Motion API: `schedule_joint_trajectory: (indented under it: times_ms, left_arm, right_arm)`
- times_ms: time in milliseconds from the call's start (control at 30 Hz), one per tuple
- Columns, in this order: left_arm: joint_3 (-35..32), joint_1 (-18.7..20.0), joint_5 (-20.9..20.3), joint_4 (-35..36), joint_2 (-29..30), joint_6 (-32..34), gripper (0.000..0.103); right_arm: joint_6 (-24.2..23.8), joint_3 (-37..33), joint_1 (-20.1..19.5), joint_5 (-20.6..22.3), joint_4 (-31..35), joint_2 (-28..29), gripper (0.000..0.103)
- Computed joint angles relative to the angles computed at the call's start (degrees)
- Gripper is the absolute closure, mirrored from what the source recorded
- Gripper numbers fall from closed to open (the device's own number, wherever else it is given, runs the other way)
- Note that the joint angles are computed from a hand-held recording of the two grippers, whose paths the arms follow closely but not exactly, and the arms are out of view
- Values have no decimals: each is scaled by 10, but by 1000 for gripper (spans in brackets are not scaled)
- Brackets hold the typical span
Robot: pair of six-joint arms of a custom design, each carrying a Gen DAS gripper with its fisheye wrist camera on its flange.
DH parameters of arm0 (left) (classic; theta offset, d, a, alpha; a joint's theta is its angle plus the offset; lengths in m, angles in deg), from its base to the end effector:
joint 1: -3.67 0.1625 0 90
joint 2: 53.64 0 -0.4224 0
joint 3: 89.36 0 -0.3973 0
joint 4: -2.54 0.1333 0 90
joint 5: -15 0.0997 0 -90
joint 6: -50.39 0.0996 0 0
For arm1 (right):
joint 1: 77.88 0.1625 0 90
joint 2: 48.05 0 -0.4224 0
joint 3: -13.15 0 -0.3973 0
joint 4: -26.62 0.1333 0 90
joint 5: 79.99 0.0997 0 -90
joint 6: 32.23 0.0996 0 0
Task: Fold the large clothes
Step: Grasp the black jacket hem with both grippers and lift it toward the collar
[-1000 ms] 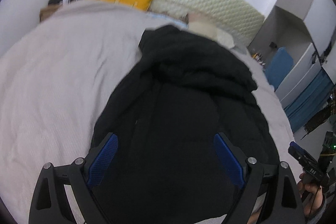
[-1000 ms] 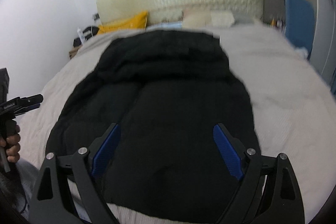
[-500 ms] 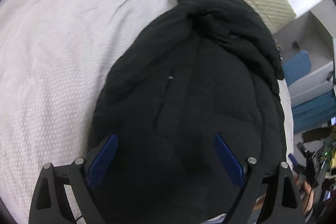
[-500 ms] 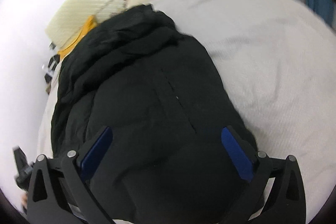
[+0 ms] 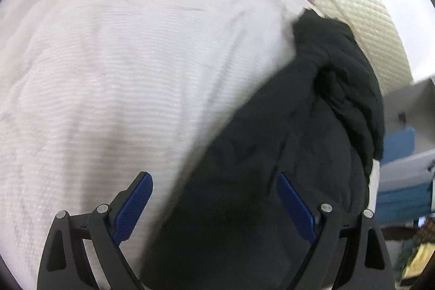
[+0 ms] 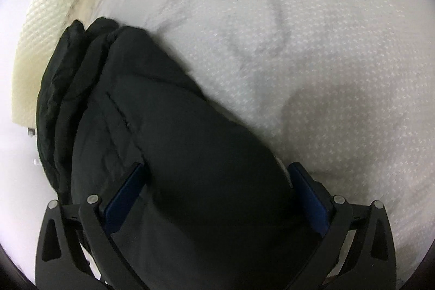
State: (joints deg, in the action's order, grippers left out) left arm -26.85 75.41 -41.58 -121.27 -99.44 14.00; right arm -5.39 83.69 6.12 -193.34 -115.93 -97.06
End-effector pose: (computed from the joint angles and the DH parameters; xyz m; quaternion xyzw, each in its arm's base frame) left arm -0.0703 -0.8137 0.3009 -0.1914 0.9286 -0.2570 0.1872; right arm 0.0119 -0.7847 0.3085 -0.3187 -0.8899 0.2928 0.1444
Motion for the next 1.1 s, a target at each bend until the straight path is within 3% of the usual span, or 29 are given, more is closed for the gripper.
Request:
schedule_joint_trajectory:
  times_ms: [100, 233, 333, 400, 533, 633, 667, 767, 867, 933, 1000, 1100]
  left_arm:
    - [-15, 13, -23, 41, 5, -22, 10]
    - [-40, 36, -115, 55, 22, -23, 10]
    - [-43, 45, -175, 39, 28, -10, 11]
    - [-40, 45, -198, 29, 28, 6, 11]
    - [-28, 35, -235, -6, 23, 52, 11]
    - [-12, 25, -271, -43, 15, 108, 11]
    - [-8, 25, -282, -54, 13, 119, 11]
    - [-1, 24, -300, -76, 9, 133, 13]
    - [-12, 25, -287, -61, 15, 119, 20]
    - [-11, 27, -270, -47, 16, 102, 25]
    - [-22, 29, -249, -20, 21, 81, 28]
    - [-26, 31, -223, 8, 25, 59, 33]
  right_arm:
    - [-2, 4, -1, 12, 5, -4, 0]
    - [-20, 23, -3, 54, -17, -14, 0]
    - [-44, 51, -10, 131, -63, -29, 0]
    - [-58, 65, -20, 211, -76, -36, 0]
    - [-92, 62, -16, 242, -73, -34, 0]
    - [-119, 74, -18, 294, -104, -42, 0]
    - [-130, 81, -21, 328, -120, -45, 0]
    - [-145, 79, -22, 371, -135, -41, 0]
    - [-149, 68, -17, 346, -125, -35, 0]
    - [-142, 57, -11, 292, -94, -31, 0]
    - [-131, 35, -2, 207, -39, -21, 3]
    - [-94, 30, -2, 149, -18, -17, 7]
